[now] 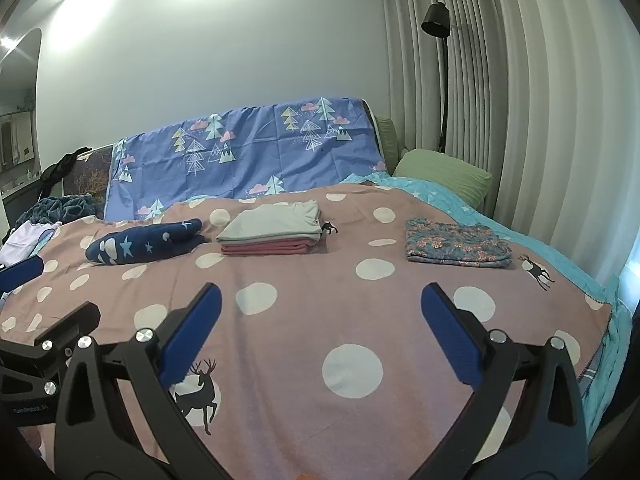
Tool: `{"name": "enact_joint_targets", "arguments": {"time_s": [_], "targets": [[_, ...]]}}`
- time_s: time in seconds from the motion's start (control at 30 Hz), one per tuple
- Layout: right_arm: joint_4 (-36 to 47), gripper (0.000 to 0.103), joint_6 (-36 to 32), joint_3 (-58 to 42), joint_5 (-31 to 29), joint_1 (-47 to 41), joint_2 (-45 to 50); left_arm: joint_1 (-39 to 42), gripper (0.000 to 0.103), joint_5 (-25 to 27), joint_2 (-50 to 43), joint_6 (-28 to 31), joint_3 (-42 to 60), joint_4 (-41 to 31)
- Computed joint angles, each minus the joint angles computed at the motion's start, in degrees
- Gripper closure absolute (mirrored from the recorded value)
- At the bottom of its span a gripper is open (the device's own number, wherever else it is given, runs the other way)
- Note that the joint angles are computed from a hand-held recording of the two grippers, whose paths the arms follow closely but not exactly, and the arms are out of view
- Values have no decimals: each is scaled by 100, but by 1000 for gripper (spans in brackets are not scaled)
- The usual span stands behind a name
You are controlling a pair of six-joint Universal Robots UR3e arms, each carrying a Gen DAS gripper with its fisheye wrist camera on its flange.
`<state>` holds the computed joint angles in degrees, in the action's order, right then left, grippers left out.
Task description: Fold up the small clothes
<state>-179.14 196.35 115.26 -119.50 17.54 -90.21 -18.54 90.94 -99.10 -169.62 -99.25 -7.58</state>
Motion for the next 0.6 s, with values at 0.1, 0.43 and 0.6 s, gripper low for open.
{"name": "enact_joint_targets", "arguments": {"time_s": [0.1,0.43,0.6], "targets": [[-4,2,-10,-14,19,-15,13,4,1,27,1,-25,-3,-7],[-83,2,-85,-123,-4,33,178,22,1,6,0,-53,-20,-3],[-76,2,-95,-140,-32,71,197,40,1,-5,-35,-118,62,-126]]}}
